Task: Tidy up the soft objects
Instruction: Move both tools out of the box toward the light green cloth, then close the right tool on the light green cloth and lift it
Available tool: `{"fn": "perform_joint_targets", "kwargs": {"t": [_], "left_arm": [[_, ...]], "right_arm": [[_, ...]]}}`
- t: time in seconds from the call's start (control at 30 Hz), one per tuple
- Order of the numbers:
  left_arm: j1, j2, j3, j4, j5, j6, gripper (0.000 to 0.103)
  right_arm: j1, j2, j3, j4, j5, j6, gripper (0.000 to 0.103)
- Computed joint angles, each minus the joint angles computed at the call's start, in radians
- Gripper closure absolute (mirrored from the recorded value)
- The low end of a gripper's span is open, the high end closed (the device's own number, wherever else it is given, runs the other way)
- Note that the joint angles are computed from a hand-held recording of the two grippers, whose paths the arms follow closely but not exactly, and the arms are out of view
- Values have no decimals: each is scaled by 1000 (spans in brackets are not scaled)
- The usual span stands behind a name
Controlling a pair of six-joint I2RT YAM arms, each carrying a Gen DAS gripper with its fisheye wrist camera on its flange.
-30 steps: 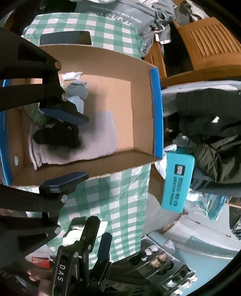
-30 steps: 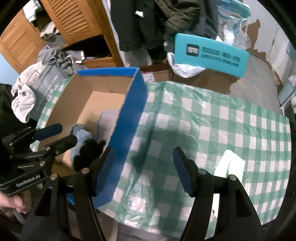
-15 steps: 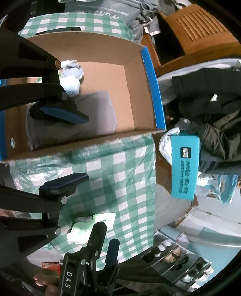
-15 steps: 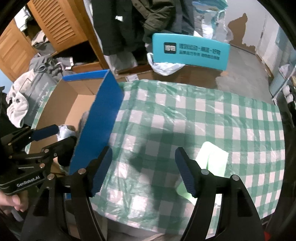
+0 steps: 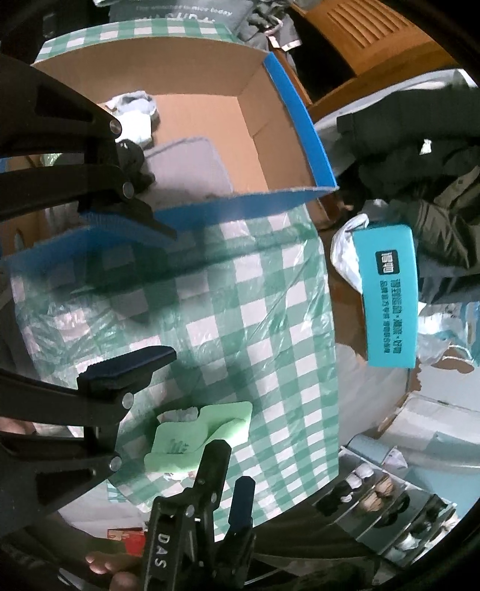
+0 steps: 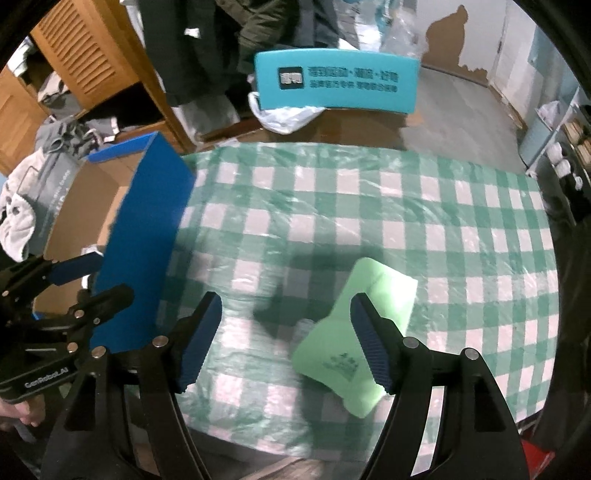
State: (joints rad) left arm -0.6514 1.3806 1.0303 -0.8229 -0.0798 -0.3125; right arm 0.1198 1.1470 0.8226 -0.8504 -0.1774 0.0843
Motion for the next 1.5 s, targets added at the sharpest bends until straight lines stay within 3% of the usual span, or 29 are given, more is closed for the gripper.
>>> {"fn": "perform_joint_targets", "kwargs": {"t": [0.3, 0.83, 1.3, 1.5], "left_arm": [[-37, 87, 19, 33, 10, -24, 45], [-79, 281, 64, 96, 21, -18, 45], [-78, 398, 108, 113, 44, -15, 45], [-84, 405, 111, 112, 45, -15, 45]], "right_arm": [[-150, 111, -31, 47, -16, -73, 31], [-239, 341, -69, 166, -8, -89, 31], [-224, 457, -93, 248, 19, -74, 30], [-124, 445, -127, 300, 113, -50, 29]]}}
